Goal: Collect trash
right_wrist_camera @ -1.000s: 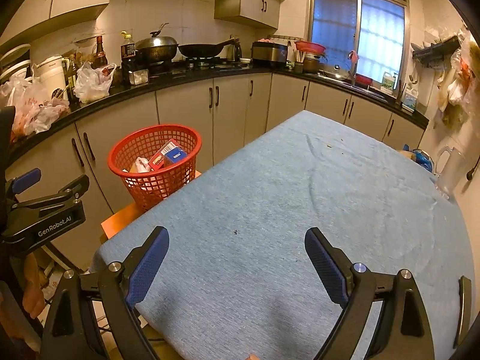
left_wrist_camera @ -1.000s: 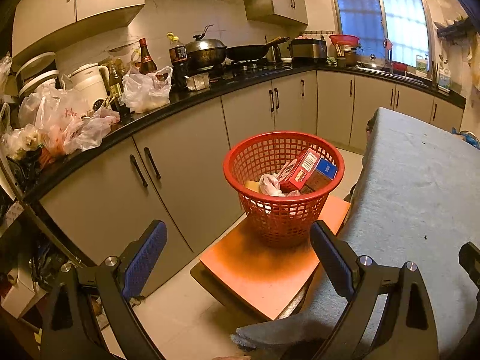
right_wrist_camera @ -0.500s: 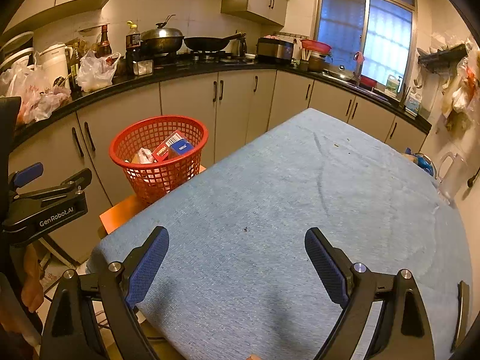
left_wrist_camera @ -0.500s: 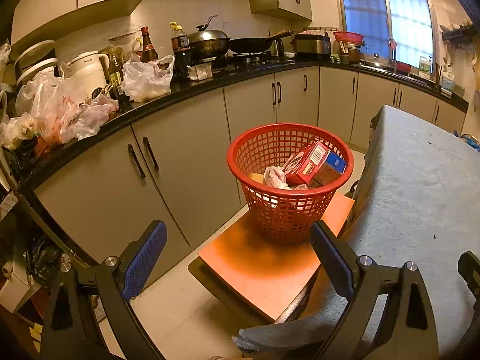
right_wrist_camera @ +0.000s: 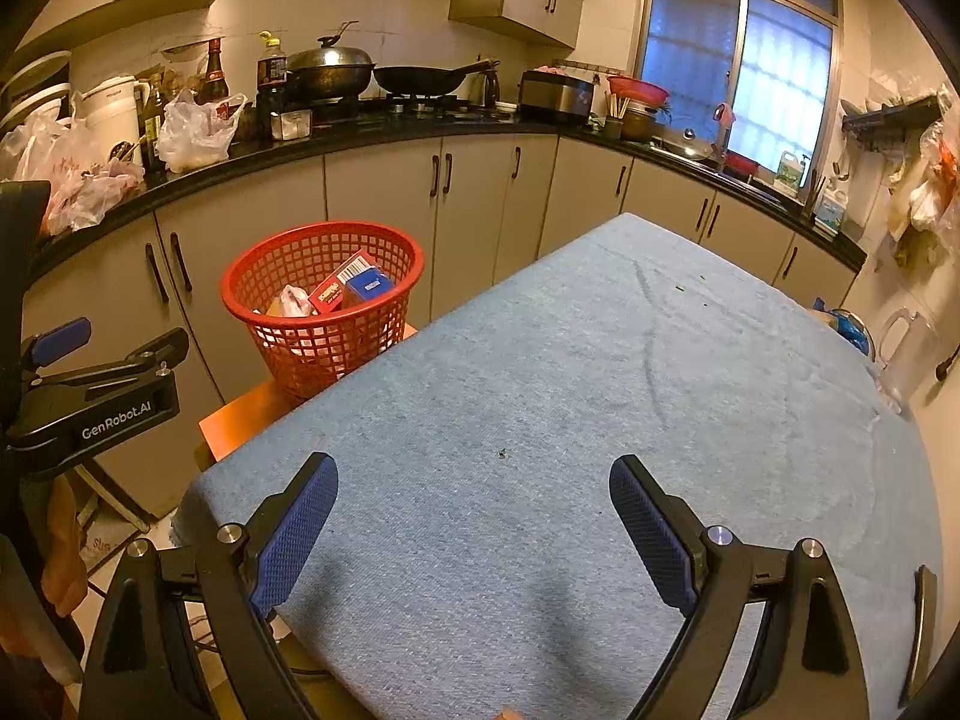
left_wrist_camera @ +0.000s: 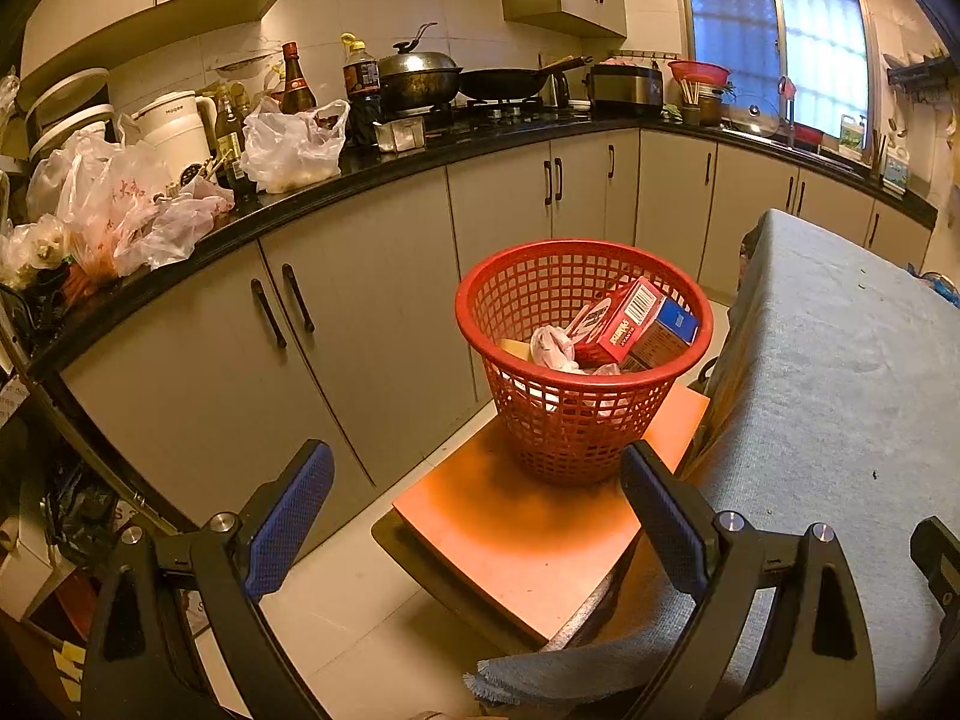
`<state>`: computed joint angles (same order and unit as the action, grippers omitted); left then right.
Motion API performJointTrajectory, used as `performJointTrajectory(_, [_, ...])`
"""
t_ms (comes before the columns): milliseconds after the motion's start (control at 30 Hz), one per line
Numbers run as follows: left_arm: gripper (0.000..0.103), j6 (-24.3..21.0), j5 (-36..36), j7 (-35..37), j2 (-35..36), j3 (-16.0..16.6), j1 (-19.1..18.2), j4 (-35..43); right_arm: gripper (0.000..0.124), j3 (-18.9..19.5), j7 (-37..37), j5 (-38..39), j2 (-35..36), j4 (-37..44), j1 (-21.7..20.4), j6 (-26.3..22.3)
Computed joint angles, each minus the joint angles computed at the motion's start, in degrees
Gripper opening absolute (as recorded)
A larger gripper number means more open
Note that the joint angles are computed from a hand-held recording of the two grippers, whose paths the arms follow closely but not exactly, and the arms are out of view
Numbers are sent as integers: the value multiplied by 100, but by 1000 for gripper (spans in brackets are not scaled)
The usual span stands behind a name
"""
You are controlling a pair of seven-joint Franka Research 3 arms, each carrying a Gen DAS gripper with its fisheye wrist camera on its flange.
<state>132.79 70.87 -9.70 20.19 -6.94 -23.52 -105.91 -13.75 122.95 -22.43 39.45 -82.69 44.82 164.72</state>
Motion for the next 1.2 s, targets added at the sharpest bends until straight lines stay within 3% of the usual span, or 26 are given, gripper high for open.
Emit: performJointTrajectory(1200, [95,66,-11,-32,19,15,9,-18,95,46,-33,3,27,21,23,-46])
